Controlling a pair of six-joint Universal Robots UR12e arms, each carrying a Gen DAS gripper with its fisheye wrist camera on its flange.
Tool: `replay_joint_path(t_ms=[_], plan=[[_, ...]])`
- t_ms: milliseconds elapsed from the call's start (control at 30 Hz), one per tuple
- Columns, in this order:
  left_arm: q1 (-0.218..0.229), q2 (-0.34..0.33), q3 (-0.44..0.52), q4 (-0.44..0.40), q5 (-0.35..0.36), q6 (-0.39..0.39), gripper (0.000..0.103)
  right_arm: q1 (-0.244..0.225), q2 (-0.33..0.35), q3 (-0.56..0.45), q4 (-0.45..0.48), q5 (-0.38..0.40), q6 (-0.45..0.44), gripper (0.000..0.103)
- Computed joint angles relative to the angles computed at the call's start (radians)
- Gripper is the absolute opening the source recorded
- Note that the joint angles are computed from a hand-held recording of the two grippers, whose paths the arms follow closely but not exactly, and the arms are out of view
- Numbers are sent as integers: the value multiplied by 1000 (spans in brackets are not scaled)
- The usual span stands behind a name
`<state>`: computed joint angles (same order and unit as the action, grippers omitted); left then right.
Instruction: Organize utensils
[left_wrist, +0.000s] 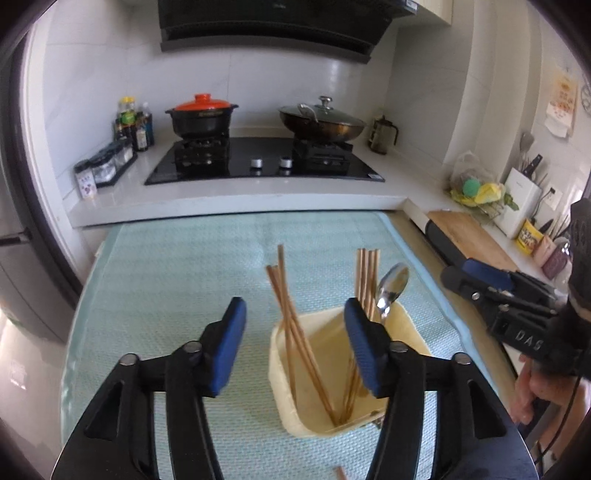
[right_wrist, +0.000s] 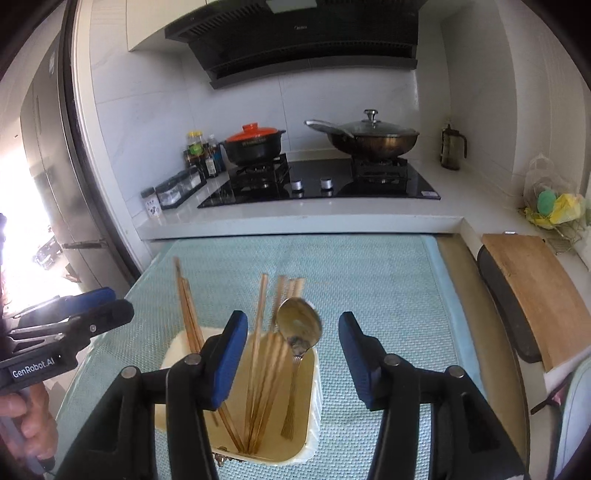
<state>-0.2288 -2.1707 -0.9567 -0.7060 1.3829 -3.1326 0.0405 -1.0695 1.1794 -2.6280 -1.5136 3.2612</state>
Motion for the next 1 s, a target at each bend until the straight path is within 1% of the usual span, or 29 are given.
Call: replay_joint_path(t_ms=[67,100,167,267,300,367,400,500,567,700,733,833,1000], plan=[[10,44,-54,41,20,25,70,3,-26,21,-35,-23,-18,57],[16,65,-79,54,27,36,72,5,-44,40,-56,-30,-26,58],[29,120,-150,86,39,65,80,4,-80,79,-97,-19,-34,58],[43,207,-268,140,83,110,86,7,-138,149,-146,-7,-50,59],[46,232,-305,155,94,120,87,9,-161,179,-162,-2,-61,59],[52,277,-372,176,109,127,89,18,-201,233,-185,-6,-87,60],[55,296,-404,189,110,122,89,22,-223,265,-197,-5,-100,62],[57,349,-501,231,116,90,91,37,-279,353,-236,-7,-127,65],[52,371,-551,261,133,61,91,51,-311,409,-262,-23,-149,65],[36,396,-618,284,154,8,91,80,-358,499,-300,-64,-173,65],[33,398,-627,284,156,-1,91,88,-367,517,-310,-77,-172,65],[19,403,-650,296,176,-21,91,104,-390,566,-332,-108,-155,70],[6,409,-671,320,200,-39,91,121,-407,616,-347,-142,-123,71]])
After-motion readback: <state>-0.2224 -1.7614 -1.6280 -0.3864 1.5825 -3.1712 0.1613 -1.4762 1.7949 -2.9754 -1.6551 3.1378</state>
